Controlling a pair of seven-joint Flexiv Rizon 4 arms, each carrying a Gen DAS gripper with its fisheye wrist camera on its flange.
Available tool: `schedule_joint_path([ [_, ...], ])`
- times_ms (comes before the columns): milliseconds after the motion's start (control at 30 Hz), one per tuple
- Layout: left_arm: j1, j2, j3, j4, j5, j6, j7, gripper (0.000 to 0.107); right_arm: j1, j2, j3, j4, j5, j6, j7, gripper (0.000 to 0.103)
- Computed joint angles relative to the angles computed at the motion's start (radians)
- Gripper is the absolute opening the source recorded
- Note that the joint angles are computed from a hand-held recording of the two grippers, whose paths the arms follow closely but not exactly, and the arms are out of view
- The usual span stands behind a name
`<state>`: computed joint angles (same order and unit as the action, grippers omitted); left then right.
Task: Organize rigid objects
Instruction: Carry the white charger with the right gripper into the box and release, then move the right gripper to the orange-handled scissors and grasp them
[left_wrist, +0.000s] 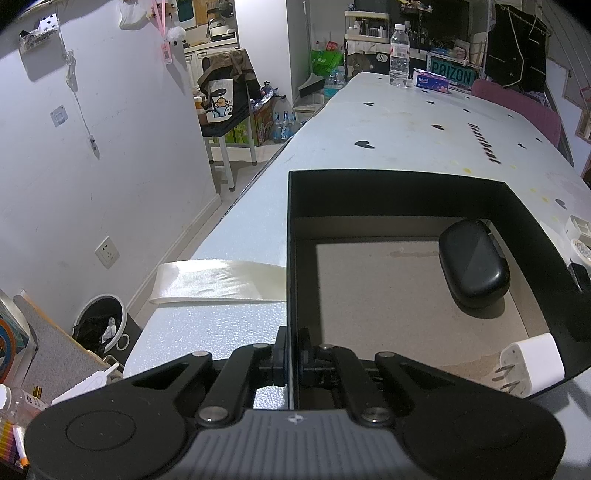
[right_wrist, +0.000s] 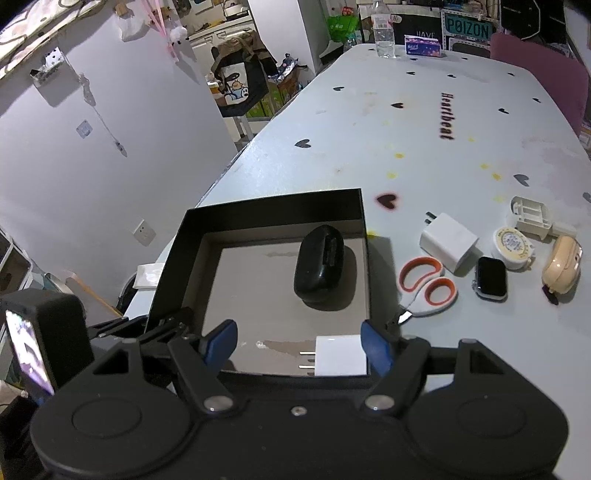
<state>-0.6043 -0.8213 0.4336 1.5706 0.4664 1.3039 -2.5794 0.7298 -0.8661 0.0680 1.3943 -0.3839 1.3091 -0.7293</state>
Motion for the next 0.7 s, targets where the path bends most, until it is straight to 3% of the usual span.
schedule_joint_path([
  [200,0.001,0.001,-0.002,0.0,0.003,-0.001,-0.001,0.003,0.0,0.049,-0.03,0.075,-0.003,0.053,0.026,0.082],
  [333,0.003,0.002,-0.003,0.0,0.004,0.0,-0.002,0.003,0.0,0.082,-0.055,0.129,-0.014,0.102,0.045,0.093],
  [533,0.003,0.002,-0.003,-0.001,0.005,-0.002,-0.002,0.003,0.064,0.127,-0.187,0.217,-0.064,0.171,0.139,0.103],
  [700,0.004,0.002,-0.004,0.0,0.006,-0.001,-0.002,0.003,0.101,0.139,-0.283,0.261,-0.098,0.197,0.211,0.103],
])
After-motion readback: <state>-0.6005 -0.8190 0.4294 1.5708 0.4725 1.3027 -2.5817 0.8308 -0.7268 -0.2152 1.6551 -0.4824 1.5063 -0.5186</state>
